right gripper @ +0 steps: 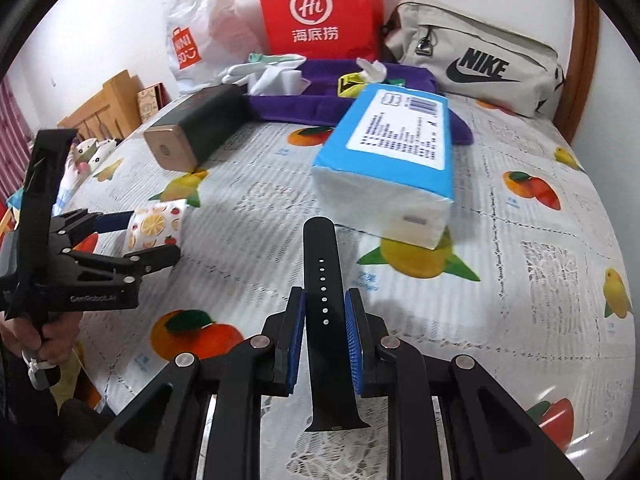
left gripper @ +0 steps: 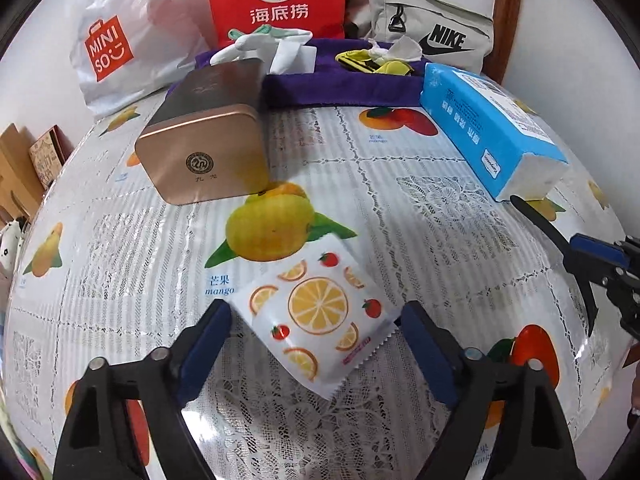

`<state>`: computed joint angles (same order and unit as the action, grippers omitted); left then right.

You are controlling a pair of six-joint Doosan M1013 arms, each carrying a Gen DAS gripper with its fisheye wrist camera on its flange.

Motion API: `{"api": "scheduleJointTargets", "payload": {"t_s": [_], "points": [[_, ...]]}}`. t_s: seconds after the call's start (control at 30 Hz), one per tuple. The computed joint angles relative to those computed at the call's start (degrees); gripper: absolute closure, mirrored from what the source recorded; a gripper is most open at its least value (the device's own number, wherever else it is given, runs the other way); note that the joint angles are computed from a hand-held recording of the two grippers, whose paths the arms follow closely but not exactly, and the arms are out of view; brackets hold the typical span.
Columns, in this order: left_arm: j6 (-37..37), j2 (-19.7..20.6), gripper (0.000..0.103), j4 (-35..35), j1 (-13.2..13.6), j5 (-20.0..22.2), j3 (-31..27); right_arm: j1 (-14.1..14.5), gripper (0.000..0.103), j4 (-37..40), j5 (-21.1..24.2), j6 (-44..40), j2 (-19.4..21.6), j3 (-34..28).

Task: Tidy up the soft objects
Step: 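Grasp the orange-print sachet with the left tool while the right tool holds the strap, then carry the sachet and black strap with both tools over the purple towel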

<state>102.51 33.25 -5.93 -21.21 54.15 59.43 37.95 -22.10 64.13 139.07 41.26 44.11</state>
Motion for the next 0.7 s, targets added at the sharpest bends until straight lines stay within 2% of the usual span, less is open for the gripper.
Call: {"api": "scheduleJointTargets", "payload": {"t_s": [0.07, 0.2, 0.37, 0.47, 0.7], "points": [[0.73, -0.23, 0.036, -0.63, 0.02, -0.57, 0.33, -0.04, 0.083, -0.09, -0.23, 0.46, -0.10, 0.22], [1.03, -0.15, 0.053, -1.36, 0.06, -0.38, -0.01, -0.11, 0.083, 0.21, -0.55, 0.37, -0.16, 0.39], [1.13, 0.39, 0.081, -1.99, 0.39, 0.47, -1.14, -0.07, 0.083, 0.38, -0.95, 0.34, -0.14, 0.36], [1.74, 0.84, 0.093, -3.41, 0.86, 1.44, -1.98, -0.06, 0.083, 0.48, -1.27, 0.42, -0.22, 0.43], [2.31, 1.73, 0.097, -8.05, 2.20, 4.21, -3.73, 0.06, 0.083, 0.03, -1.23, 0.95, -0.38, 0.45]]}}
